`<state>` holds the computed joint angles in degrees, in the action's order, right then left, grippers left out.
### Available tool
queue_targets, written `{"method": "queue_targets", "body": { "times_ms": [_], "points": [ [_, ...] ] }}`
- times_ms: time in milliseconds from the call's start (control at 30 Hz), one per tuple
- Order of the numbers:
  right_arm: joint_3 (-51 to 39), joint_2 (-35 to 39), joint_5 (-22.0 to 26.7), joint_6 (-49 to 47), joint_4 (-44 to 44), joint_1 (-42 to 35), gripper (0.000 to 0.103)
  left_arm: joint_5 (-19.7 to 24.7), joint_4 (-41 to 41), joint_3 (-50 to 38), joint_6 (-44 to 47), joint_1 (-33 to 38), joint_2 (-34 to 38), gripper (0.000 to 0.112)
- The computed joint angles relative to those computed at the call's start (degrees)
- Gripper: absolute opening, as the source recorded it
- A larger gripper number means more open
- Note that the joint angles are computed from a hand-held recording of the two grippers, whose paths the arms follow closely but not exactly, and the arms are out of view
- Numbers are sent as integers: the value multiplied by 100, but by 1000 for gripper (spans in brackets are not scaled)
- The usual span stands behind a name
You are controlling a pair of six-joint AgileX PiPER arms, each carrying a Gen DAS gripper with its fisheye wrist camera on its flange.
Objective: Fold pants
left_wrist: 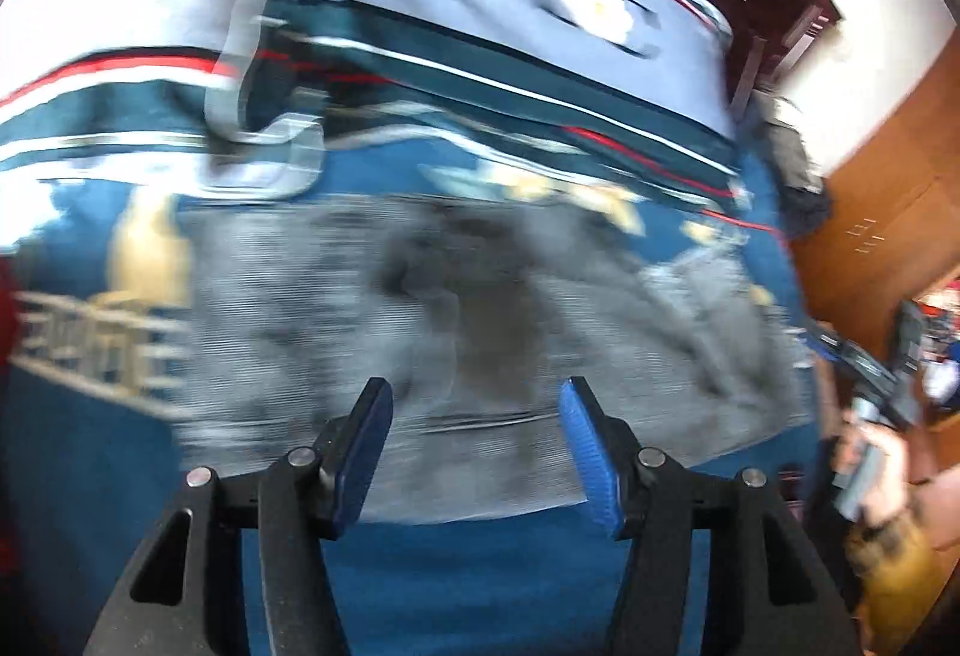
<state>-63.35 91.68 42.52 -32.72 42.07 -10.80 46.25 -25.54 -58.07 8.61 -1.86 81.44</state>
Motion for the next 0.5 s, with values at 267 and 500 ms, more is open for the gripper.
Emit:
{"method": "queue_targets", "body": {
  "times_ms": [267, 500],
  "points": [
    [-2388, 1984, 1482, -85, 495, -194, 48, -309, -1374, -1808, -139, -1776, 2375, 59],
    [-4124, 3224, 2251, 390, -64, 45, 49, 162, -1261, -3630, -1010, -2087, 4150, 59]
  ]
}}
